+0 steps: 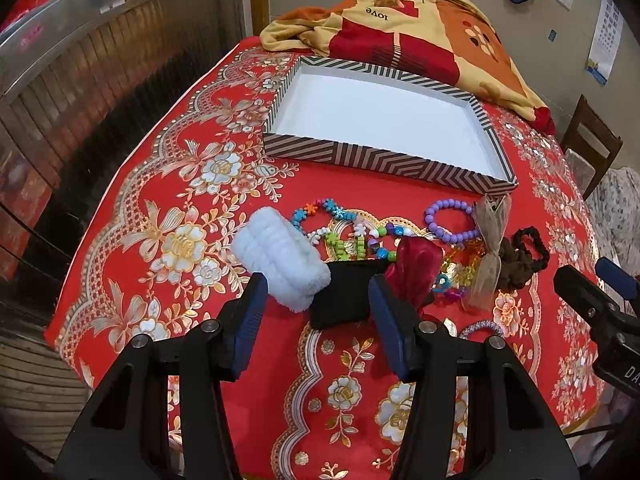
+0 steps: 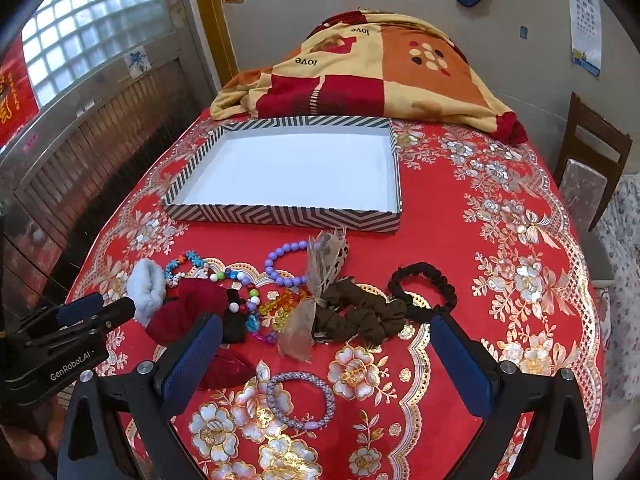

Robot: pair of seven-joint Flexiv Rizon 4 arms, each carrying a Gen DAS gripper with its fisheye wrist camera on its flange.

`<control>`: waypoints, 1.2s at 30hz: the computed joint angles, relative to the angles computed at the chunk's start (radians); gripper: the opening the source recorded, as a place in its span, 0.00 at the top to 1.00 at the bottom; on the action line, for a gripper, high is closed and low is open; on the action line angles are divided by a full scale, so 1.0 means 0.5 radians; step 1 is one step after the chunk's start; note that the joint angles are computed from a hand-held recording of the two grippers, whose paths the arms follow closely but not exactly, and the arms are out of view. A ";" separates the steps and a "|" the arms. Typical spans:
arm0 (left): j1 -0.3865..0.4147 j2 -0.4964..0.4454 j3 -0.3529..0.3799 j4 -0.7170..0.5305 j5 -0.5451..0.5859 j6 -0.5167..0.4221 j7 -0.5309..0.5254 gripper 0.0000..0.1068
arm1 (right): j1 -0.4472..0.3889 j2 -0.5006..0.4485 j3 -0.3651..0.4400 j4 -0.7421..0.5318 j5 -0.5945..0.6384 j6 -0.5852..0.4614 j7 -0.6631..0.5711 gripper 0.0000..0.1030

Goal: Organize jewelry

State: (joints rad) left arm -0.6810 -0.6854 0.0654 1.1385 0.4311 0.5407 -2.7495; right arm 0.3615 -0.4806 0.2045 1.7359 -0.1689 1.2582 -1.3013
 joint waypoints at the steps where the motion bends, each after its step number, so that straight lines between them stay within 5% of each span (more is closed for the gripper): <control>1: 0.002 -0.001 -0.002 0.001 -0.005 0.000 -0.001 0.51 | -0.002 0.001 0.003 0.001 0.003 -0.001 -0.004 0.00; 36: -0.015 -0.031 0.000 -0.046 0.001 -0.082 -0.017 0.51 | -0.020 -0.011 0.022 -0.052 0.063 -0.168 -0.159 0.00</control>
